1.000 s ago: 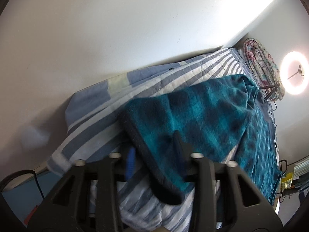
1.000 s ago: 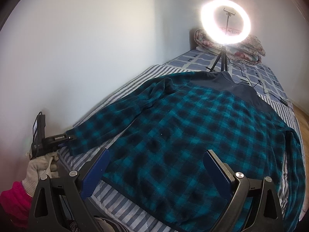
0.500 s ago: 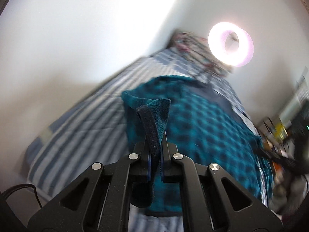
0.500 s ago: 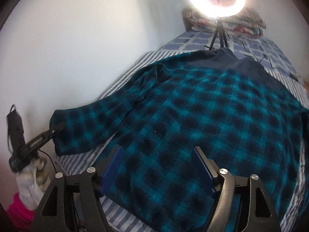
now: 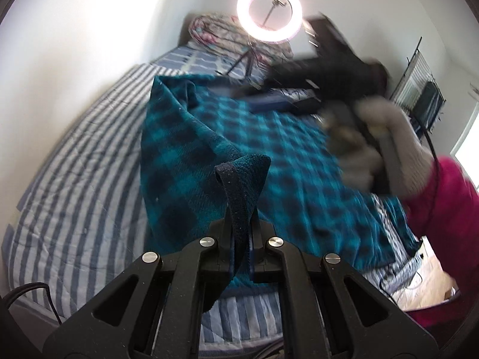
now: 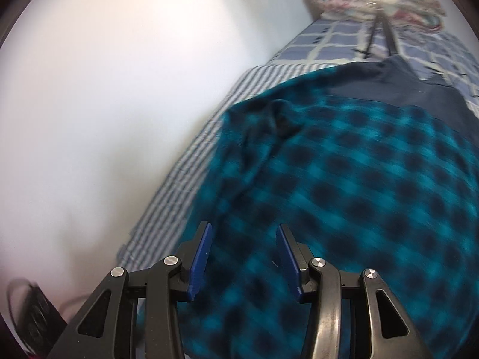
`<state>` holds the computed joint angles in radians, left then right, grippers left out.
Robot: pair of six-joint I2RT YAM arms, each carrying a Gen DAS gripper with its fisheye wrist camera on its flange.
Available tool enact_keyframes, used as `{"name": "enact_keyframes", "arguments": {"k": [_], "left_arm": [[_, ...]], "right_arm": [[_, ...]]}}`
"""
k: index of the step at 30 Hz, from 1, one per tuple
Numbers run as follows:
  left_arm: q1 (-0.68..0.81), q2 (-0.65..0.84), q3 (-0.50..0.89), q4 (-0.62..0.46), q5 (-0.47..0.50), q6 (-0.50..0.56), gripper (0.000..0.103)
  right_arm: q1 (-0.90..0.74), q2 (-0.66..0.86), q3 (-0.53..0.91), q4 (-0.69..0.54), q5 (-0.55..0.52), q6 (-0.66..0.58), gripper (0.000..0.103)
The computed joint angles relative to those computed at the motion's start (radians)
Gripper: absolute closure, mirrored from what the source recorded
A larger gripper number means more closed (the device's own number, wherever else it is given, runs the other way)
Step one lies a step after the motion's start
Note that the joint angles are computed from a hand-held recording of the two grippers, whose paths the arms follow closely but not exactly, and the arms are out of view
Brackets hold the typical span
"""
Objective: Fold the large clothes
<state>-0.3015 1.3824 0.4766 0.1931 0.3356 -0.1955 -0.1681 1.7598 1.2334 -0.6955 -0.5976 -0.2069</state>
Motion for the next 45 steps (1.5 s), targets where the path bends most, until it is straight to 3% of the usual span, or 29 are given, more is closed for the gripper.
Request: {"name": "enact_keyframes", "arguments": {"k": [9, 12, 14, 16, 20, 27, 33, 41, 43, 45], "left_arm": [[0.013, -0.031, -0.030, -0.029, 0.033, 0.030, 0.100], [0.023, -0.035, -0.035, -0.042, 0.047, 0.038, 0.100], [0.031, -0.031, -0.038, -0.044, 0.051, 0.048, 0.100], [0.029, -0.049, -0.047, -0.055, 0.048, 0.057, 0.100], [0.015, -0.062, -0.064, -0.054, 0.051, 0.069, 0.100], [-0.108, -0.093, -0.087, -0.048, -0.033, 0.092, 0.100], [-0.192, -0.097, -0.094, -0.066, -0.080, 0.093, 0.099], [-0.232, -0.137, -0.095, -0.138, -0.103, 0.116, 0.099], [-0.242, -0.164, -0.101, -0.166, -0.111, 0.126, 0.090], [-0.227, -0.237, -0.120, -0.217, -0.078, 0.140, 0.061]], "right_arm": [[0.144, 0.327, 0.256, 0.038, 0.080, 0.157, 0.057], [0.170, 0.403, 0.326, 0.037, 0.100, 0.199, 0.073], [0.183, 0.435, 0.357, 0.035, 0.121, 0.208, 0.097], [0.184, 0.430, 0.349, 0.048, 0.140, 0.212, 0.103], [0.133, 0.347, 0.265, 0.089, 0.116, 0.191, 0.103], [-0.039, 0.196, 0.076, 0.131, 0.066, 0.153, 0.103], [-0.109, 0.202, -0.011, 0.133, 0.155, 0.068, 0.103], [-0.060, 0.193, -0.057, 0.170, 0.269, 0.035, 0.103], [-0.042, 0.182, -0.066, 0.164, 0.282, 0.027, 0.102], [-0.030, 0.173, -0.053, 0.142, 0.307, 0.017, 0.098]]}}
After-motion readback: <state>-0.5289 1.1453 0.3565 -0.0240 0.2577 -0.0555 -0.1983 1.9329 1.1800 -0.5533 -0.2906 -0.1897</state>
